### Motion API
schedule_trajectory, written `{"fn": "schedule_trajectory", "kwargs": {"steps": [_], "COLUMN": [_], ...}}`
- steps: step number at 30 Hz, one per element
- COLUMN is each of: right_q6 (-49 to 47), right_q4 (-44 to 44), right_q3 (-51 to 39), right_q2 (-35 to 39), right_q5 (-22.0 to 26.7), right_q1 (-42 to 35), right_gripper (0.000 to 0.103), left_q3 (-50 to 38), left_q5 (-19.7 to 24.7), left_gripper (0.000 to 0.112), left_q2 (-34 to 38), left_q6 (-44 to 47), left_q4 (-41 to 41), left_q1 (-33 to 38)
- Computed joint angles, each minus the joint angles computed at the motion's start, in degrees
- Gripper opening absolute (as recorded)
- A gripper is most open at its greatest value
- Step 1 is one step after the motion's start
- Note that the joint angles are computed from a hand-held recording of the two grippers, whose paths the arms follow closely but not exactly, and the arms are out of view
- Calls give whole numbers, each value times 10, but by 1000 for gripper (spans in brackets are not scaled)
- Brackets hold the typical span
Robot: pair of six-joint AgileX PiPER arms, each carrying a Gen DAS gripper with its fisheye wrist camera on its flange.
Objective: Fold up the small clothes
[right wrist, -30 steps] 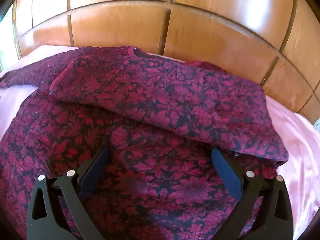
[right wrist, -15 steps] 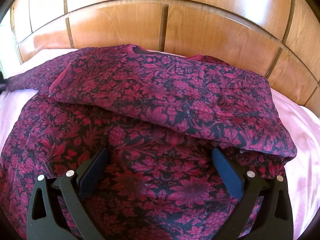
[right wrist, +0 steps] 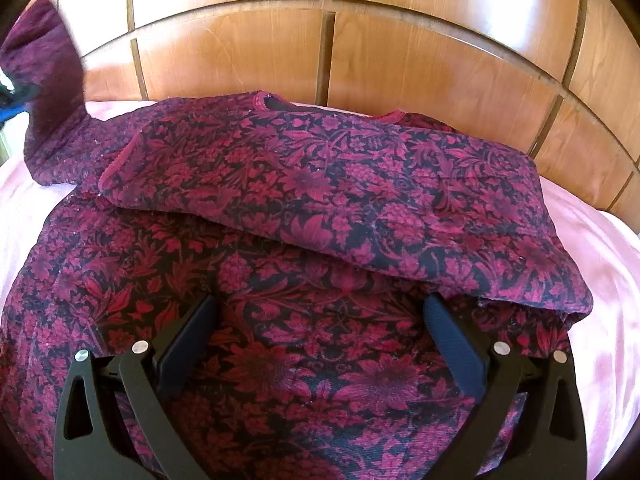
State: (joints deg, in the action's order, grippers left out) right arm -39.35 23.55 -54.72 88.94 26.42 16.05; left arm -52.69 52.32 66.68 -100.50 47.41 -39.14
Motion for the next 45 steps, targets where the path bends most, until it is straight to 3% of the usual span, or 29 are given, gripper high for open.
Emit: {"fn": "schedule_trajectory", "kwargs": {"steps": [4,8,10,13,15,20,23,26,29,32,33,35,37,40,45], "right_q6": [-8,-14,-25,-78,-91,-23,55,132,174,187,198,204,164,131,100], "right_q4": [12,23,45,148,216,272,271,232,196,183,153,109,112,106,117], "right_q3": [-3,-11,-26,-53,-80,-164,-233,-279,-299,-317,-325,-326,-299,-289,-272], "right_q2": [0,-1,-3,-11,-7,41,104,151,171,180,177,159,106,55,1], "right_q5": [6,25,56,134,197,281,313,324,296,295,290,274,237,218,212], "right_q1": [-6,-15,-30,-79,-105,-91,-50,3,38,58,73,94,96,93,50], "right_gripper": [101,101,101,99,94,86,79,67,57,33,21,10,8,8,6], "left_q3": [-47,-94,-114,-124,-137,-135,-122,-91,-50,-4,3,20,26,11,-42], "left_q5": [-36,-21,6,27,44,89,118,147,154,124,112,90,79,66,79], "left_gripper": [13,20,26,45,50,70,70,70,70,70,70,70,70,70,70], "left_q2": [99,173,194,199,206,205,197,178,151,121,118,104,99,112,162], "left_q6": [49,90,98,94,101,51,26,-23,-75,-124,-130,-155,-172,-167,-128], "left_q4": [-44,-72,-62,-39,-29,16,28,33,13,-12,-19,-33,-33,-39,-57], "left_q1": [4,5,-7,-27,-31,-86,-110,-132,-141,-128,-118,-98,-85,-63,-27]}}
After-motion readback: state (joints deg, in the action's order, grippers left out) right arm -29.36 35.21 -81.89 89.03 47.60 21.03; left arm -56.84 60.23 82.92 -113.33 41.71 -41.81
